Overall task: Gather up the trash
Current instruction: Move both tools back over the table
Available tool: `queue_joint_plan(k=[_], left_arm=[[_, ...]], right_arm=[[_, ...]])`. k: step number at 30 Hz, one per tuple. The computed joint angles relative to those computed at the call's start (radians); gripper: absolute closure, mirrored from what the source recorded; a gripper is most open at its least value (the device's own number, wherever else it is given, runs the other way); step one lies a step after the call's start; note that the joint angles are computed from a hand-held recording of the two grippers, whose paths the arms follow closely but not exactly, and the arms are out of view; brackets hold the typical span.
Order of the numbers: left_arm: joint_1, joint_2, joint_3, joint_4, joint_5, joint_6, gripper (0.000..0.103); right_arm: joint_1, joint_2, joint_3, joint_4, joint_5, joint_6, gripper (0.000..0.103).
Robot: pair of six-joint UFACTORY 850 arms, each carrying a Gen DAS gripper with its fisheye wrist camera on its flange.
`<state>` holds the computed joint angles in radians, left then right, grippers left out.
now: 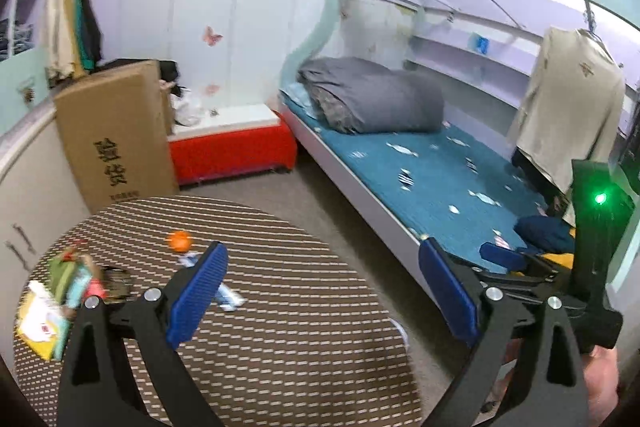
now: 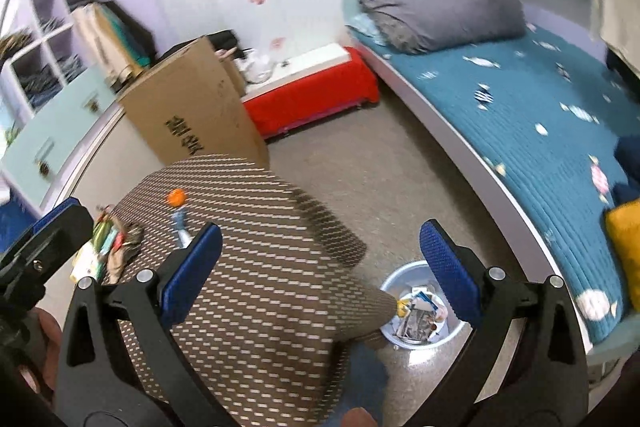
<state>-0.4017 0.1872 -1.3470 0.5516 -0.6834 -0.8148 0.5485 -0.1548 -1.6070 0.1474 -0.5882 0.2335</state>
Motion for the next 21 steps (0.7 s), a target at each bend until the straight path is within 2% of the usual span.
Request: queue_joint_plan(k=[12, 21], left_arm=[[0.153, 0.194, 0.164, 0.106, -0.035, -0.052, 0.008], [0.415, 0.334, 0.295, -0.025, 0.001, 0.106, 0.008]], right_arm=[[0.178, -0.167, -0.228, -0.029, -0.081, -0.03, 0.006], [0.266, -0.317, -0.414, -0.067, -0.165, -0.027, 0.006]])
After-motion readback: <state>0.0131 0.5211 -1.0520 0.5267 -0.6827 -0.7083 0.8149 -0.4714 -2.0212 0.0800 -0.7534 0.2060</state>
